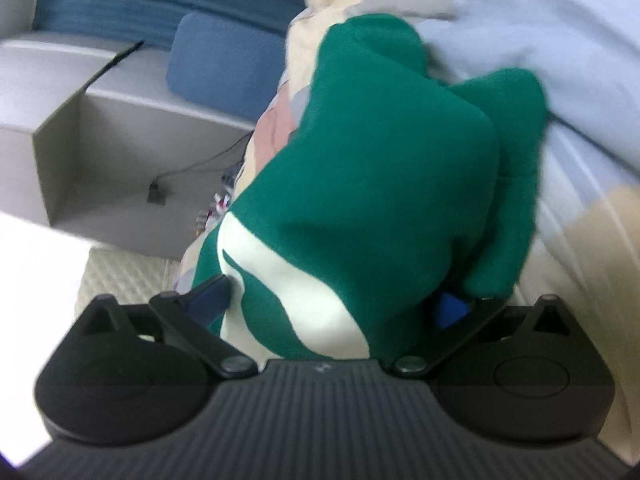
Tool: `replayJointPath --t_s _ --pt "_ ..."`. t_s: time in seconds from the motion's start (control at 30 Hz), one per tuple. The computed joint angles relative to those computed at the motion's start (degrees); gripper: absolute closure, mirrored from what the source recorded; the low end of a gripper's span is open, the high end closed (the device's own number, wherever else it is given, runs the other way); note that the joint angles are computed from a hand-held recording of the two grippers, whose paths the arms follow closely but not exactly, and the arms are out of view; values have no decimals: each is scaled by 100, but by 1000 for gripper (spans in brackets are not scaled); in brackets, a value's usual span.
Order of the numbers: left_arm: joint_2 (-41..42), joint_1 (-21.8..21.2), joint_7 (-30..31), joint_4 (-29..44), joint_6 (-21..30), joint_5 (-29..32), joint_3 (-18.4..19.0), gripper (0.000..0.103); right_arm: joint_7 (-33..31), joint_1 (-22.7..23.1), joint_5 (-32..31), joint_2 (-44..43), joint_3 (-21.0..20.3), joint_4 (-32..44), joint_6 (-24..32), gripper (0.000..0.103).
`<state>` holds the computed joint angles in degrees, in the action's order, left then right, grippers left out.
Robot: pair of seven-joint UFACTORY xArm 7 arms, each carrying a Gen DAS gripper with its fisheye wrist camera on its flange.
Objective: Fold large clothes
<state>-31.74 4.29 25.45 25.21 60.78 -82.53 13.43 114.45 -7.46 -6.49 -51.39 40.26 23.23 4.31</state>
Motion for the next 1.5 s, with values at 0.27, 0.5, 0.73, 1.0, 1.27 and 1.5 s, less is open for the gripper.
replayJointPath --t_s 0.27,0.5,0.73,1.0,1.27,1.5 --pt "-321 -157 494 71 -272 -97 -108 59 -869 -45 -240 -203 -219 -63 -444 58" --pt "-893 -260 803 29 -97 266 106 69 -1851 285 -323 -942 -615 199 91 67" --pt "-2096 -218 234 -218 12 1006 221 70 -2283 870 -91 -1490 -936 329 1181 68" --pt "-2208 -408 -328 -147 -212 1615 613 70 -1831 1455 392 -1359 -1046 232 1904 58" --pt "-1325 -740 -275 178 -606 1038 750 70 -1324 1849 621 -1228 -1181 77 2258 7" --pt "-1134 -598 -141 183 -578 761 558 70 -838 1458 377 -448 -878 114 1764 0"
